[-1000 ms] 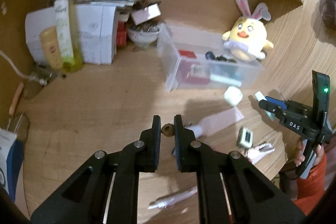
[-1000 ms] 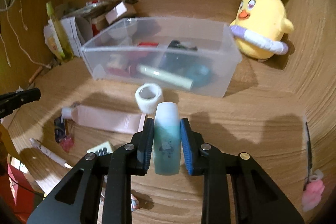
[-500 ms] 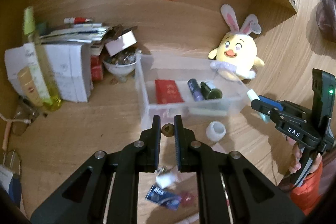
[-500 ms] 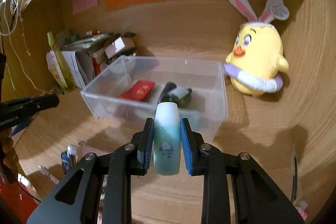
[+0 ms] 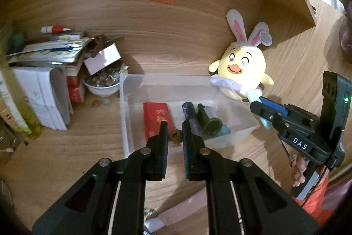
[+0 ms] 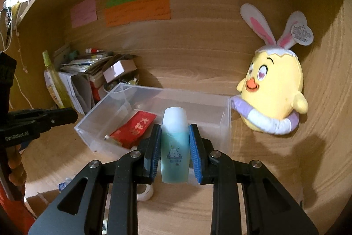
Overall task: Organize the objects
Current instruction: 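Lower the trinket and pale blue bottle into the clear box, open both grippers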
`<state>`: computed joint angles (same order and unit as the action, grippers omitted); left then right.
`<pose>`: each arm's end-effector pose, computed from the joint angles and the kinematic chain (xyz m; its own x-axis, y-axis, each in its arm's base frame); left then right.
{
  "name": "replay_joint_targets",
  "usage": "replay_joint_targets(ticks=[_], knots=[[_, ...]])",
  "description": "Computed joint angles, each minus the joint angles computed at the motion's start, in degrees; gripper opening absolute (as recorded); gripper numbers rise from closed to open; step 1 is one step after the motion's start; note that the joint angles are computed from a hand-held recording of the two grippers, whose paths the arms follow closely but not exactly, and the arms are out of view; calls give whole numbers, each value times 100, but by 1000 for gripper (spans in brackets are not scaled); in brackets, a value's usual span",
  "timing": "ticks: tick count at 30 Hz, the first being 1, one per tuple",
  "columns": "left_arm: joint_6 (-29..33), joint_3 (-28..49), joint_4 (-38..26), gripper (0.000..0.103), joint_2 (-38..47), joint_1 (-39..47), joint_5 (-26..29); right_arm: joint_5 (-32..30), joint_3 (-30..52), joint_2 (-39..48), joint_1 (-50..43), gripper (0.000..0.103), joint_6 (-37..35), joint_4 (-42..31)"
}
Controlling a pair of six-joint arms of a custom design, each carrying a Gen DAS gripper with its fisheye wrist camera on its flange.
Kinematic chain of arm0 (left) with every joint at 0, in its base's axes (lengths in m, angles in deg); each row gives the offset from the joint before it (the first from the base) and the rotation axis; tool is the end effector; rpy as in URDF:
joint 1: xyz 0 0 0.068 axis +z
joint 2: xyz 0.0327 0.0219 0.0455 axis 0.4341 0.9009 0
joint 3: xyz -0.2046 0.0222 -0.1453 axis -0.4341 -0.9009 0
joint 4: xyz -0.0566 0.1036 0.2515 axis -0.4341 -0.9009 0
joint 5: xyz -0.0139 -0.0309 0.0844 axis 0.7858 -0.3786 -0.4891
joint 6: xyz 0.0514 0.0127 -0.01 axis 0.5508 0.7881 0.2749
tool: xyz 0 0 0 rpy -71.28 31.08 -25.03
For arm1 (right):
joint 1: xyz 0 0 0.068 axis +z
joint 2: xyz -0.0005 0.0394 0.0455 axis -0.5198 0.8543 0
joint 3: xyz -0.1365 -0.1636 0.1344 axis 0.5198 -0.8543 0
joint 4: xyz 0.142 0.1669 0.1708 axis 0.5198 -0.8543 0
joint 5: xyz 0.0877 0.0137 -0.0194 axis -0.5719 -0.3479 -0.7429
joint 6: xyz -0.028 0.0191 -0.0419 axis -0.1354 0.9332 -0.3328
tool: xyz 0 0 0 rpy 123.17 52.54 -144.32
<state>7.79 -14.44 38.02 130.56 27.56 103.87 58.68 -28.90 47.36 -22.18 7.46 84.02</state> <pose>0.3310 -0.0084 0.1291 -0.6544 0.1215 -0.7463 0.4582 0.8489 -0.2636 0.2843 0.0467 0.1297 -0.5621 -0.0530 -0.8254 -0.1596 0.9861 0.0453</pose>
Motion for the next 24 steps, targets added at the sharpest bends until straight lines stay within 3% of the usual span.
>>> replay_joint_targets(ticks=[10,24], knots=[[-178,706,-91,11,566,-364,-387,-27,660,524,-98,23,-202,-85],[-135,1773,-527,11,1902,-552,-810,-241,1679,2075,-300,23,-212,-299]])
